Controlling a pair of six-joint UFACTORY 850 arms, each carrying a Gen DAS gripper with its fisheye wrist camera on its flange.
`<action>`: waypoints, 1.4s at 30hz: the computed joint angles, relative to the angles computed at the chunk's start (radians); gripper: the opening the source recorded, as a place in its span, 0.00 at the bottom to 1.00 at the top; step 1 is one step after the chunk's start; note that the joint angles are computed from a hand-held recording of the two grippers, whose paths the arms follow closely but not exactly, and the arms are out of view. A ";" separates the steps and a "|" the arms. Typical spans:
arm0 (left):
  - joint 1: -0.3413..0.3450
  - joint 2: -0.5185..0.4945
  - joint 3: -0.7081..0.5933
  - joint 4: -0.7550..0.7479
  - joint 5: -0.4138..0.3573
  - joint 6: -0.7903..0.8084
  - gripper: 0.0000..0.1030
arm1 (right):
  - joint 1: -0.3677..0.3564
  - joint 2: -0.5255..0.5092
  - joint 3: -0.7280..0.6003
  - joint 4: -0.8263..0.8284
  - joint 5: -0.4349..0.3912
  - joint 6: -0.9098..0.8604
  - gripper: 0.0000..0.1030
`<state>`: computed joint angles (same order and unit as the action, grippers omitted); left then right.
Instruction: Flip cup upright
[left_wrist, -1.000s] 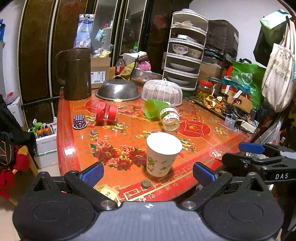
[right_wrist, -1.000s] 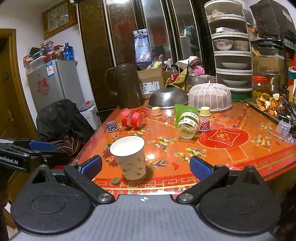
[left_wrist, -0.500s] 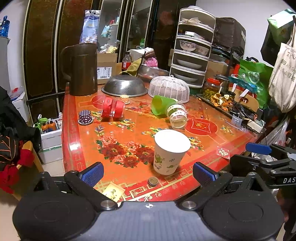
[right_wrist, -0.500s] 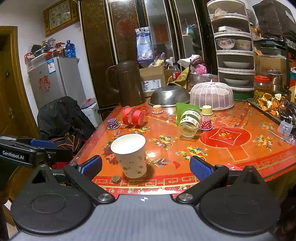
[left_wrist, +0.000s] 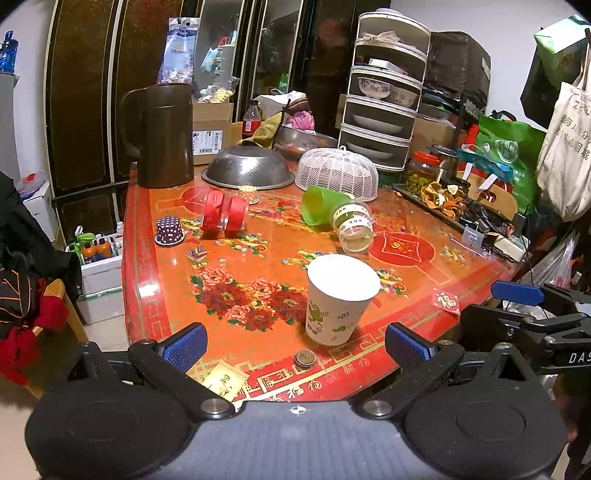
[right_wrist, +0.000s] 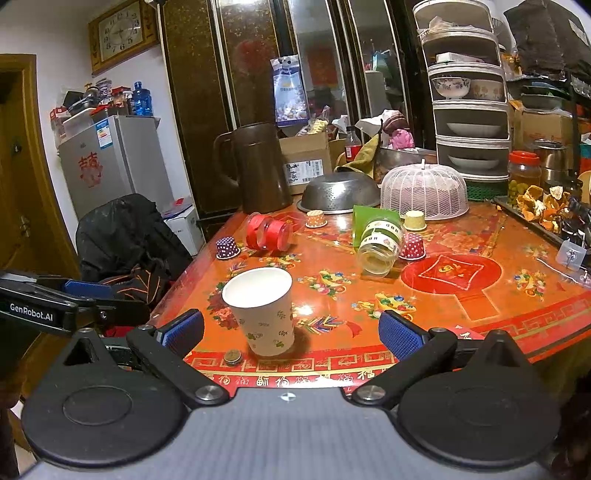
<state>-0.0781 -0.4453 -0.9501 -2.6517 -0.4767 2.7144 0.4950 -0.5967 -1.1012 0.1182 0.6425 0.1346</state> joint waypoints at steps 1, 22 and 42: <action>0.000 0.000 -0.001 0.001 0.001 -0.001 1.00 | 0.001 0.001 0.001 -0.001 0.003 0.001 0.99; -0.003 0.000 -0.003 -0.004 0.006 0.004 1.00 | -0.006 -0.003 0.001 -0.027 0.019 0.023 0.99; -0.005 -0.003 -0.006 0.002 0.002 0.001 1.00 | -0.004 -0.006 0.000 -0.027 0.022 0.023 0.99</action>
